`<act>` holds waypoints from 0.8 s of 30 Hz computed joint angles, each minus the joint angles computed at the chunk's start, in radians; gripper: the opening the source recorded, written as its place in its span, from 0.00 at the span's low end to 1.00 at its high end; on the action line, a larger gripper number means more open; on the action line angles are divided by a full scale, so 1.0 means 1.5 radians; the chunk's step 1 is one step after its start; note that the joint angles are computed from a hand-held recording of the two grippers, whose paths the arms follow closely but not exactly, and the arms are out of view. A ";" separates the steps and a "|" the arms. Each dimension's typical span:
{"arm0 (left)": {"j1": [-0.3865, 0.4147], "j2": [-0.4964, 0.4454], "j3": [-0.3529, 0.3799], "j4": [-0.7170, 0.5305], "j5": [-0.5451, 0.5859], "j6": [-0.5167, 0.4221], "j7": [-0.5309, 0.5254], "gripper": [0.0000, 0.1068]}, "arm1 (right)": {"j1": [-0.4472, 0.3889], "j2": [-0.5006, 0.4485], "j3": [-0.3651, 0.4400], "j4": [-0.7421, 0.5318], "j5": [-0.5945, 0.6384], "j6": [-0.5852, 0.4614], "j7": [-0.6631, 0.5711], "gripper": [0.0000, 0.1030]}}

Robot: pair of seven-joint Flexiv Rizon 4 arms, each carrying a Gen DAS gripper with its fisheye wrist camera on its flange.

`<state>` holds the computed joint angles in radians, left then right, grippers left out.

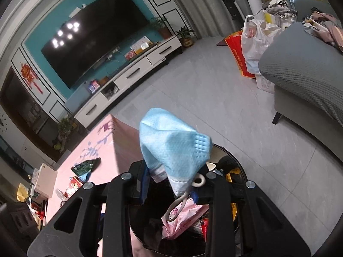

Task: Collect trash
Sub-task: 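Open both tools over the bin to drop the pack and mask, then move both tools back over the table toward the trash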

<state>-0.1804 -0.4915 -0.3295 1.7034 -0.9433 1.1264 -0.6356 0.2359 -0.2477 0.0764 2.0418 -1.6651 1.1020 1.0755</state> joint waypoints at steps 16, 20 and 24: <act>0.025 0.040 0.045 0.008 0.003 0.065 -0.034 0.83 | 0.055 -0.002 -0.003 -0.009 0.158 -0.040 -0.159 0.86; 0.036 0.034 0.089 -0.014 0.077 0.121 -0.100 0.93 | 0.058 -0.002 -0.007 -0.015 0.133 -0.038 -0.136 0.88; 0.054 0.014 0.142 -0.051 0.173 0.143 -0.187 0.93 | 0.069 -0.014 -0.003 -0.034 0.152 -0.064 -0.158 0.89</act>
<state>-0.0988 -0.4705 -0.1165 1.6264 -0.6843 1.3408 -0.9159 0.3397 -0.2687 0.0716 1.9911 -1.4369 1.0063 0.8382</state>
